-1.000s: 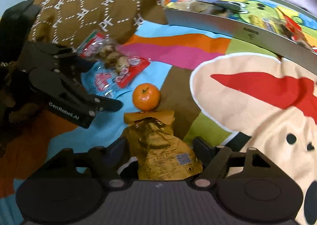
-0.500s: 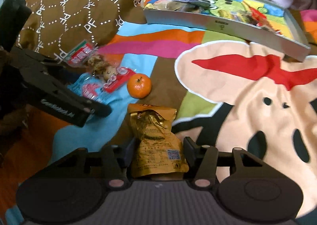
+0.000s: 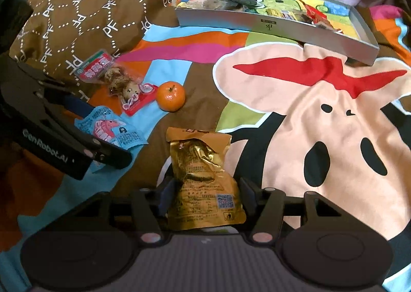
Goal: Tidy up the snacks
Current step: 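Lift both packs and carry them over the grey tray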
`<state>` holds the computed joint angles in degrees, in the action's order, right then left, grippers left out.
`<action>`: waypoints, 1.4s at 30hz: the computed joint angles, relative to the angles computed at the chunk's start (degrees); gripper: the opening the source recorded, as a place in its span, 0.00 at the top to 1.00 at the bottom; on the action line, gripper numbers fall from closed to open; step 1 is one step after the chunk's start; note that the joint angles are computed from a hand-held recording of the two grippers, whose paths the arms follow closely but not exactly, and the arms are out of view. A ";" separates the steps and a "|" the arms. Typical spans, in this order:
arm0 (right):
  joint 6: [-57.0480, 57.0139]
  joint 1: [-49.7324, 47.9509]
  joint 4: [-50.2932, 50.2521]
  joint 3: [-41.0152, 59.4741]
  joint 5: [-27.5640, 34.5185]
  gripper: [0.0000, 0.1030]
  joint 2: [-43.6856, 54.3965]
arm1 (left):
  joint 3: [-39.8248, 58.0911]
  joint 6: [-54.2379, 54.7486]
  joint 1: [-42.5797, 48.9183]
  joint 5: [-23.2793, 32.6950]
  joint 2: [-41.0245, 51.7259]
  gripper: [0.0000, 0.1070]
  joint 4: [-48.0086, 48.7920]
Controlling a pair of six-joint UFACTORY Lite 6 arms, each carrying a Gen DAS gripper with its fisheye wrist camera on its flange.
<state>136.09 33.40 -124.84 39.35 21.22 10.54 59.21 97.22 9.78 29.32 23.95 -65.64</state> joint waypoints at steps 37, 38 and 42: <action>-16.57 16.80 15.62 -0.43 29.89 0.54 7.75 | -4.17 10.18 5.39 15.95 -1.75 0.21 -16.78; -16.21 16.77 15.69 -0.57 30.35 0.54 7.65 | -4.24 10.21 5.55 16.26 -1.84 0.21 -16.86; -14.50 16.88 15.50 -1.32 32.56 0.54 7.26 | -5.86 12.88 5.87 16.95 -3.72 0.20 -19.12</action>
<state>121.59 50.28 -109.34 38.03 53.78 17.80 53.35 110.10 15.64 46.27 20.23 -84.75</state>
